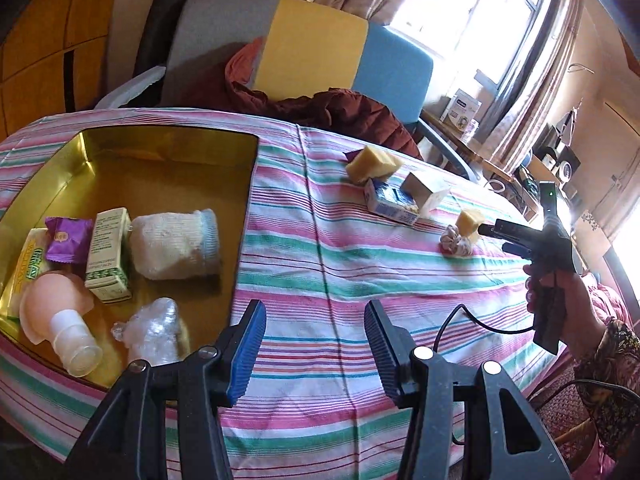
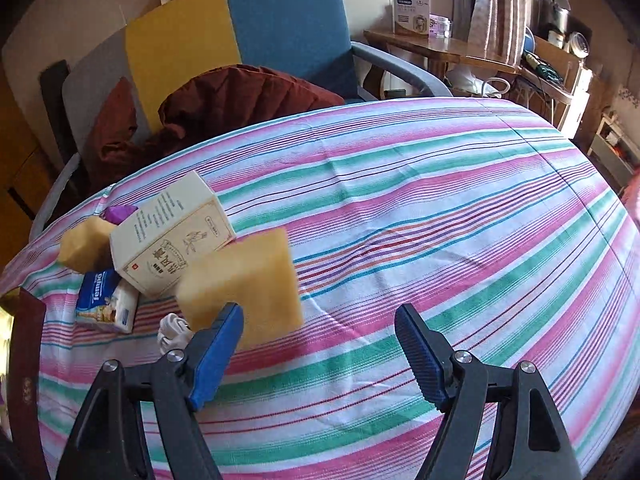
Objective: Organize objects
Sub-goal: 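Withdraw the right tool from the tray toward the yellow sponge, then grasp the yellow sponge with right tool while left tool grasps the white cord bundle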
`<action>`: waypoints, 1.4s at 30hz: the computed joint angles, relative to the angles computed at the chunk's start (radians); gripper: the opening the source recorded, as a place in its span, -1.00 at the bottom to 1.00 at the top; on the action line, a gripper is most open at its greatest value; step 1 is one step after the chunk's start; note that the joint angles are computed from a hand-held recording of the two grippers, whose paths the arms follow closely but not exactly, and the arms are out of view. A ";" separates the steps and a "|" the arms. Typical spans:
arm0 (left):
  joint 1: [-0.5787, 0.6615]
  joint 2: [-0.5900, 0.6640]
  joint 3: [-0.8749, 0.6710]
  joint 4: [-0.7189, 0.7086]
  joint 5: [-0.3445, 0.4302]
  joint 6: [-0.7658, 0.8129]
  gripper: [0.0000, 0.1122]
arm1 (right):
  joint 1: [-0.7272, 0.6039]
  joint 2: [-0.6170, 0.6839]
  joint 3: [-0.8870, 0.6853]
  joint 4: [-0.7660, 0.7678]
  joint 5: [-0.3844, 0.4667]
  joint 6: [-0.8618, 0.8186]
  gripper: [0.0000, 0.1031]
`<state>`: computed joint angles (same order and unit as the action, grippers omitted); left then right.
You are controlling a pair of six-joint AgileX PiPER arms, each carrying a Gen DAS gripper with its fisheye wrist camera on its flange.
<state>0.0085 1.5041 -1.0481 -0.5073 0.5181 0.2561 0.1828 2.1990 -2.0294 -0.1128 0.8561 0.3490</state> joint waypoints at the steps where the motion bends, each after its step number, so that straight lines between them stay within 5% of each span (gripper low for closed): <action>1: -0.009 0.007 -0.006 0.006 0.007 -0.003 -0.08 | 0.000 -0.015 0.025 0.006 -0.025 -0.022 0.53; 6: -0.061 0.021 -0.021 0.086 0.009 -0.079 -0.08 | -0.014 -0.047 0.078 0.124 -0.135 -0.119 0.72; 16: -0.132 0.036 -0.038 0.204 0.013 -0.194 -0.08 | -0.016 0.114 -0.134 0.224 -0.062 -0.300 0.77; 26: -0.195 0.129 -0.151 0.252 0.059 -0.251 -0.08 | -0.069 0.199 -0.276 0.400 0.087 -0.354 0.12; 32: -0.238 0.231 -0.303 0.260 0.117 -0.267 -0.08 | -0.064 0.135 -0.259 0.293 0.104 -0.273 0.10; 36: -0.276 0.330 -0.452 0.253 0.174 -0.279 -0.08 | -0.084 0.167 -0.341 0.225 0.190 -0.195 0.10; 42: -0.340 0.575 -0.816 0.243 0.336 -0.313 -0.08 | -0.120 0.233 -0.457 0.243 0.292 -0.130 0.10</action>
